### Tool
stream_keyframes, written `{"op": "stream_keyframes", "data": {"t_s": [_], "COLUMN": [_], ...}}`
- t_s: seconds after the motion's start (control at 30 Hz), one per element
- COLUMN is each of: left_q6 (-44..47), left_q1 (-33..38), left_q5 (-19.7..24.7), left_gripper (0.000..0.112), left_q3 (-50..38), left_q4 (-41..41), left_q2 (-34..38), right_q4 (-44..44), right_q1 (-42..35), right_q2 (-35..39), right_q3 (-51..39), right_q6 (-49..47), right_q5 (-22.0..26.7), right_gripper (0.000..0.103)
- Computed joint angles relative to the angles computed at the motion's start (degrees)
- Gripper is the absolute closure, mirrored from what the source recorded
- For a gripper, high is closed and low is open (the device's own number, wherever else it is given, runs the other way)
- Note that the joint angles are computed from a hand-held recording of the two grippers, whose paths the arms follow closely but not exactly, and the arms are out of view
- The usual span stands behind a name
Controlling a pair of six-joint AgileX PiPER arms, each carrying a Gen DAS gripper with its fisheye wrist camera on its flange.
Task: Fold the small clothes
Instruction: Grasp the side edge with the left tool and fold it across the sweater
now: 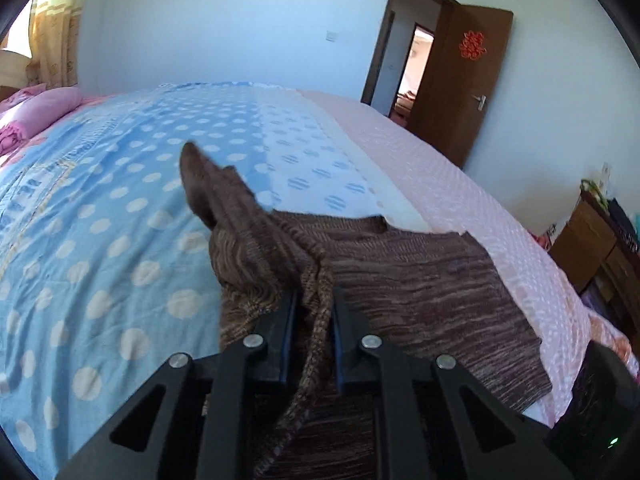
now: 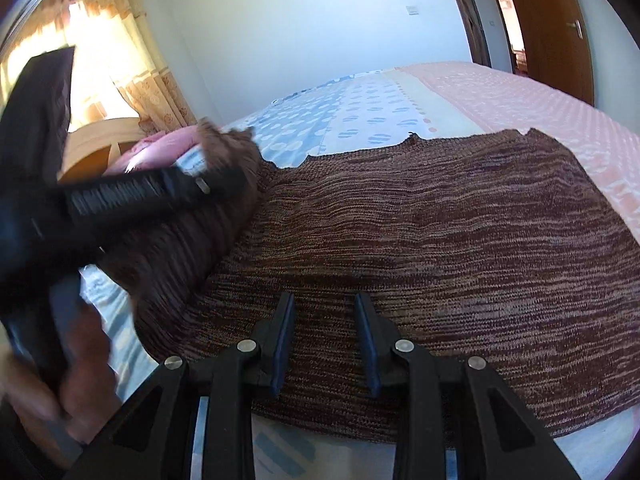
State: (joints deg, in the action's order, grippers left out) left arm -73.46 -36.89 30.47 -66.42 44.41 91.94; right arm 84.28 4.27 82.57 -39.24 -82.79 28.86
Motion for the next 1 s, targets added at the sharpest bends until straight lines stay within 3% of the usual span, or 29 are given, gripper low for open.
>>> {"op": "stream_keyframes", "data": {"t_s": [0.1,0.17,0.3,0.47,0.57,0.6,0.67,0.77,0.83,0.87,0.93,1.0], "left_q6": [0.77,-4.13,-4.18,-7.94,-11.01,-12.51,-13.21,-14.13,-15.26,-15.5,-17.35,-19.26], "left_q1": [0.17,-2.29,-2.15,2.05,3.75,3.67,3.31,3.37,3.62,3.93,3.74,3.53], "left_q5": [-3.58,-1.48,-1.89,-11.58,-16.44,-16.95,-16.68,-17.07,-17.87,-18.27,-18.22,-18.14], "left_gripper": [0.096,0.096,0.096,0.092,0.093,0.093,0.093,0.093,0.093,0.093,0.093,0.093], "left_q3": [1.4,1.74,1.86,6.89,8.8,9.2,8.97,9.18,9.59,9.81,10.02,10.36], "left_q4": [-3.04,3.16,3.04,2.55,3.27,4.67,5.38,6.37,7.1,7.33,9.07,10.85], "left_q2": [3.33,3.66,3.49,0.69,0.32,0.11,0.28,0.24,0.05,-0.09,-0.25,-0.5], "right_q4": [0.3,-0.07,-4.04,-17.85,-28.94,-32.09,-34.04,-27.56,-20.71,-17.56,-14.06,-15.19], "right_q1": [-2.48,-3.42,-3.99,-1.66,3.04,3.21,0.89,-8.0,-12.79,-13.86,-13.21,-9.71], "right_q2": [1.32,2.09,3.03,4.58,3.66,3.79,4.3,7.51,12.01,15.02,20.9,26.57], "right_q3": [-0.49,-1.01,-2.94,-10.68,-14.08,-15.39,-17.76,-22.22,-25.43,-27.49,-32.32,-39.44], "right_q6": [0.55,1.38,6.0,14.5,20.22,21.29,20.31,18.05,20.43,22.05,24.95,30.77], "right_q5": [3.71,5.34,7.0,9.96,5.44,6.44,11.5,22.58,29.09,31.85,35.31,34.61], "right_gripper": [0.071,0.071,0.07,0.07,0.068,0.068,0.068,0.066,0.053,0.053,0.053,0.053]}}
